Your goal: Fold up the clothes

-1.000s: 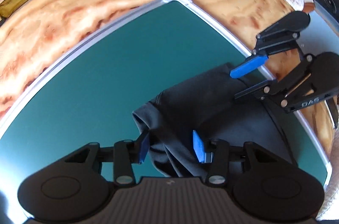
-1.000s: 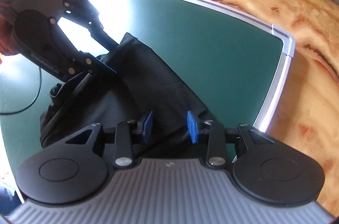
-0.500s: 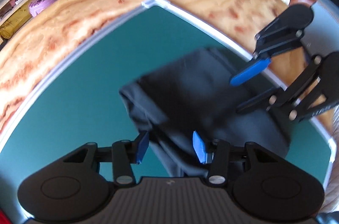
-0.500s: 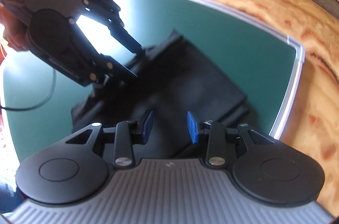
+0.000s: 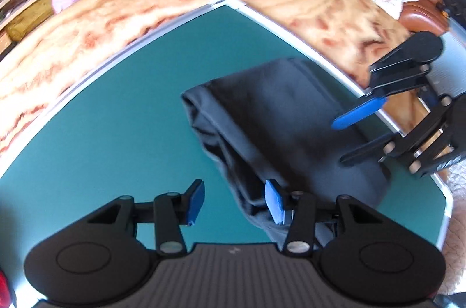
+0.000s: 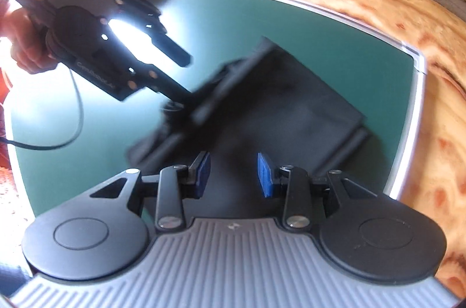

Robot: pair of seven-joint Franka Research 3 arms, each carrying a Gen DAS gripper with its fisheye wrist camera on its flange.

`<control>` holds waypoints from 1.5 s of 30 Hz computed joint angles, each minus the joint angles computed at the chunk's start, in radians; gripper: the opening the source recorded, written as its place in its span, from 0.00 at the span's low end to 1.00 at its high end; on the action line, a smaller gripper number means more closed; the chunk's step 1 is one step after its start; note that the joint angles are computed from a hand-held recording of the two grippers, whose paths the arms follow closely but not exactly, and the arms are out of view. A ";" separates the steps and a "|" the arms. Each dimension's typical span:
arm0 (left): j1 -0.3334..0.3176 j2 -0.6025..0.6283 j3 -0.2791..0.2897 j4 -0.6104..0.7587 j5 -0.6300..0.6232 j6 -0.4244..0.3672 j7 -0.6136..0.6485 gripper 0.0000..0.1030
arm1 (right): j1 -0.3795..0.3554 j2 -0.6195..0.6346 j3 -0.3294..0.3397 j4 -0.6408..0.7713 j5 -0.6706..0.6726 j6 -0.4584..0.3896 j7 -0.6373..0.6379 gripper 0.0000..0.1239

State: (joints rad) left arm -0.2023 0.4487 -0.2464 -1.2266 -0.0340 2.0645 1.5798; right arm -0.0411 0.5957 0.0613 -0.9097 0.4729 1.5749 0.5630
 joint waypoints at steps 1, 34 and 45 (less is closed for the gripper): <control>-0.001 -0.005 -0.005 -0.006 -0.001 -0.002 0.012 0.52 | 0.000 -0.012 0.004 -0.020 0.008 0.000 0.000 0.34; -0.023 -0.016 -0.013 -0.059 0.002 0.065 -0.090 0.55 | 0.078 -0.348 -0.041 -0.577 0.107 0.141 0.096 0.34; 0.001 -0.094 0.005 -0.209 0.008 0.094 -0.134 0.58 | 0.118 -0.405 -0.041 -0.684 0.144 0.292 0.138 0.34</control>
